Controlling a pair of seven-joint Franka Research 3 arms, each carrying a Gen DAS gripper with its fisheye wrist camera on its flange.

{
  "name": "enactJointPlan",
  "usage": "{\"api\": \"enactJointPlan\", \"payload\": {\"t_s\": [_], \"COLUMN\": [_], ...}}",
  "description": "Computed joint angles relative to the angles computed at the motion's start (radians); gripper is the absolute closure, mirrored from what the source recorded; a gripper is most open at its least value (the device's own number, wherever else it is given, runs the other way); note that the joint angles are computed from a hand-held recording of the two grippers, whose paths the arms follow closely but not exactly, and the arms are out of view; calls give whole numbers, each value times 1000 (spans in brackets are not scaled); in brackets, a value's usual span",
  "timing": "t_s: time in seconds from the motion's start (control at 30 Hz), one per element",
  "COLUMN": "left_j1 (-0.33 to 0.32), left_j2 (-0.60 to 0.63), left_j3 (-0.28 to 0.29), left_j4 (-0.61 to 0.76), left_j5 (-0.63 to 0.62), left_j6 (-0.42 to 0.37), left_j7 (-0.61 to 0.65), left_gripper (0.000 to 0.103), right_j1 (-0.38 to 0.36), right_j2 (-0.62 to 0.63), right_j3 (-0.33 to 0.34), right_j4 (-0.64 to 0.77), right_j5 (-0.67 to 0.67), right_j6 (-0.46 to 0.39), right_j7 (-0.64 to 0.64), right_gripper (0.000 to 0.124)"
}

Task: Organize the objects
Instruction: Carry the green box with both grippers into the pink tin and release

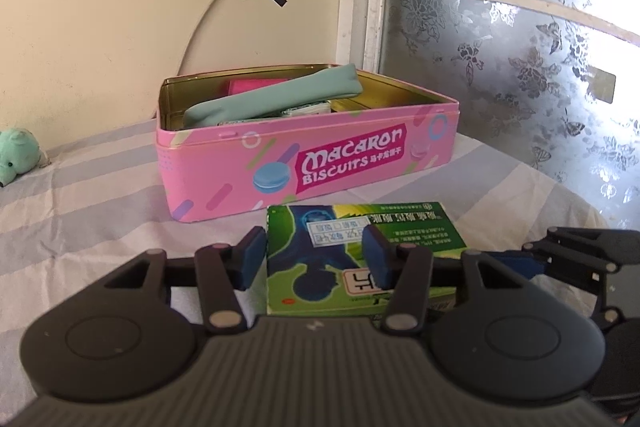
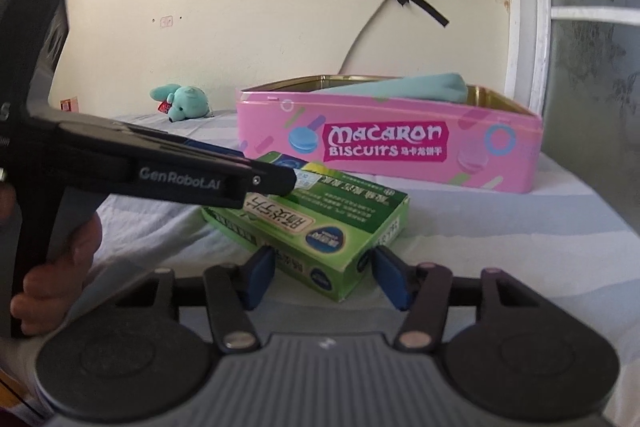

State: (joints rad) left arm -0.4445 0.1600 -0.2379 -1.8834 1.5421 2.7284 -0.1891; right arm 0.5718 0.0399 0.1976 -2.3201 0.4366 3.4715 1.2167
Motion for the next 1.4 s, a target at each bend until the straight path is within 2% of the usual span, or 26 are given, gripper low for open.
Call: {"api": "enactJointPlan", "payload": {"t_s": [0.2, 0.33, 0.5, 0.63, 0.73, 1.03, 1.17, 1.4], "left_j1": [-1, 2, -1, -18, -29, -77, -100, -127], "left_j2": [-44, -62, -32, 13, 53, 193, 257, 355], "left_j3": [-12, -24, -26, -12, 6, 77, 117, 184], "left_j4": [-14, 14, 100, 178, 237, 429, 521, 654], "left_j5": [61, 66, 26, 6, -20, -126, -177, -278], "left_j6": [-12, -40, -86, -129, -143, -168, -167, -160], "left_j7": [-80, -50, 72, 160, 211, 378, 442, 535], "left_gripper": [48, 48, 48, 48, 48, 48, 48, 48], "right_j1": [31, 18, -7, -37, -70, -151, -172, -145], "right_j2": [-21, -30, -2, 44, 88, 220, 285, 378], "right_j3": [15, 15, 5, -5, -8, 4, 14, -10], "right_j4": [-21, -10, 57, 130, 187, 360, 456, 605], "right_j5": [114, 60, -26, -114, -199, -343, -361, -303], "right_j6": [107, 155, 172, 162, 154, 95, 51, -33], "right_j7": [-134, -117, -86, -23, 46, 139, 150, 107], "right_gripper": [72, 72, 72, 72, 72, 71, 71, 70]}}
